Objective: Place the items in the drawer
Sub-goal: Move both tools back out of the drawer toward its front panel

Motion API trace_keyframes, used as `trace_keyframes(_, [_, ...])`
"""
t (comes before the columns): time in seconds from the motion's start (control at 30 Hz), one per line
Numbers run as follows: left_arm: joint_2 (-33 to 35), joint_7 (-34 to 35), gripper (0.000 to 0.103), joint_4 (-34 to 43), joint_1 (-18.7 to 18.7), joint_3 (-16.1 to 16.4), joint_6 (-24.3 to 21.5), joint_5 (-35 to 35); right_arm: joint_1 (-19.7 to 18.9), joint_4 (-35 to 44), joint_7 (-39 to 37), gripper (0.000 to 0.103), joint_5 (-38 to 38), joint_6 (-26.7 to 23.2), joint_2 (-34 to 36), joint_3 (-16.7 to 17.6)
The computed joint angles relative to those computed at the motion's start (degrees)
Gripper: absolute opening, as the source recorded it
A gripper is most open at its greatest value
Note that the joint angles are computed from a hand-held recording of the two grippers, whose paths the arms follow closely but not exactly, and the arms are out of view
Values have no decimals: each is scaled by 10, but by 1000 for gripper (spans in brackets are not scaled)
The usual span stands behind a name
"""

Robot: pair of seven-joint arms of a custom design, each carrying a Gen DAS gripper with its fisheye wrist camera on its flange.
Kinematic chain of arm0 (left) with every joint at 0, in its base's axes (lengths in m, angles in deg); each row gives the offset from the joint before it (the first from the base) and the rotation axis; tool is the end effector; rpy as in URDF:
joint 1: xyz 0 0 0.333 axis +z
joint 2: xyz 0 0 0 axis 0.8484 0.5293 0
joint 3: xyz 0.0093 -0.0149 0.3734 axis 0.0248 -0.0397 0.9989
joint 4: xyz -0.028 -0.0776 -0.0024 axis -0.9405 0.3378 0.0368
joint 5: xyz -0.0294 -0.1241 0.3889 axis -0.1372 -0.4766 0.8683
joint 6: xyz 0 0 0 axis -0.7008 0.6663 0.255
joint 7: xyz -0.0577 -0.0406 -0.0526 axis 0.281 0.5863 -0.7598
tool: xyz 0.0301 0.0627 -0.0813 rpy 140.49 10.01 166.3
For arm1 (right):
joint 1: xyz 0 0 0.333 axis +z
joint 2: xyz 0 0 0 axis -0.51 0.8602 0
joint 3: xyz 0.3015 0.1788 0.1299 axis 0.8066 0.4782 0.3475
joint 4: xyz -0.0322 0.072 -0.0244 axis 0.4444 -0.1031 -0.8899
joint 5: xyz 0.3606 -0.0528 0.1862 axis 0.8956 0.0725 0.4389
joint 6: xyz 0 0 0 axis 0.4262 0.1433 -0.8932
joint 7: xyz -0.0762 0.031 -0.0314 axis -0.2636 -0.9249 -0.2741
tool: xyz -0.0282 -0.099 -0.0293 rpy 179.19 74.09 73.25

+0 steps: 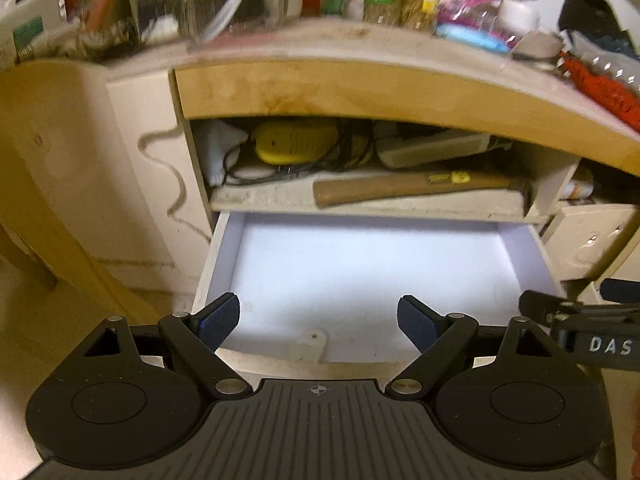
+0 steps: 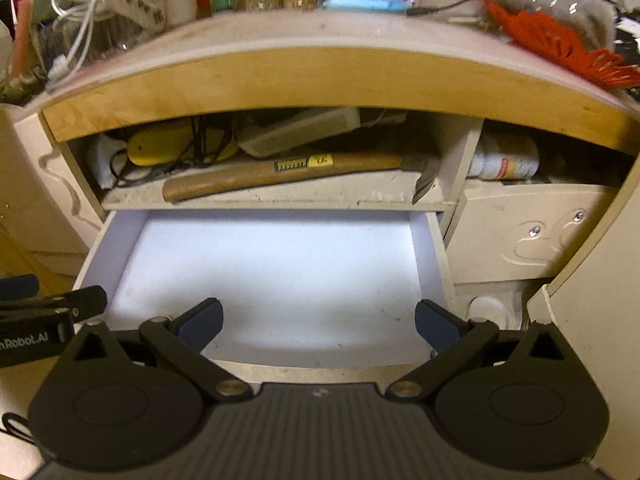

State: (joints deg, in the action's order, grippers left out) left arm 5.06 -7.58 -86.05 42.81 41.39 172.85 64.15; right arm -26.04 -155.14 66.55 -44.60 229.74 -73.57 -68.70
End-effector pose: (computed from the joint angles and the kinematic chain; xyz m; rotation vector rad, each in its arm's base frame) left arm 0.5729 -0.3005 0.5170 -1.6320 1.9488 -0.7812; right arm 0.5497 0.1025 0.5020 -1.6288 1.9648 -0.6593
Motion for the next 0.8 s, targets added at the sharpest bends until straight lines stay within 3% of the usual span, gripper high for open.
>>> trace_keyframes(0.13, [-21,-95,87,-24,-9,16,30,91,-21,-22,87,103,-97,22,-21,17])
trace_keyframes(0.27, [-39,-157,87,-40,-3,11,34,153,-35,-41,127,103,-138,30,-41,31])
trace_keyframes(0.47, [-47,-170,87,-51,10,-2,40,167,-54,-53,150,103,-165,35,-56,54])
trace_keyframes(0.8, [-41,-174,87,-55,15,-4,48,171,-64,-53,174,103,-194,43,-52,61])
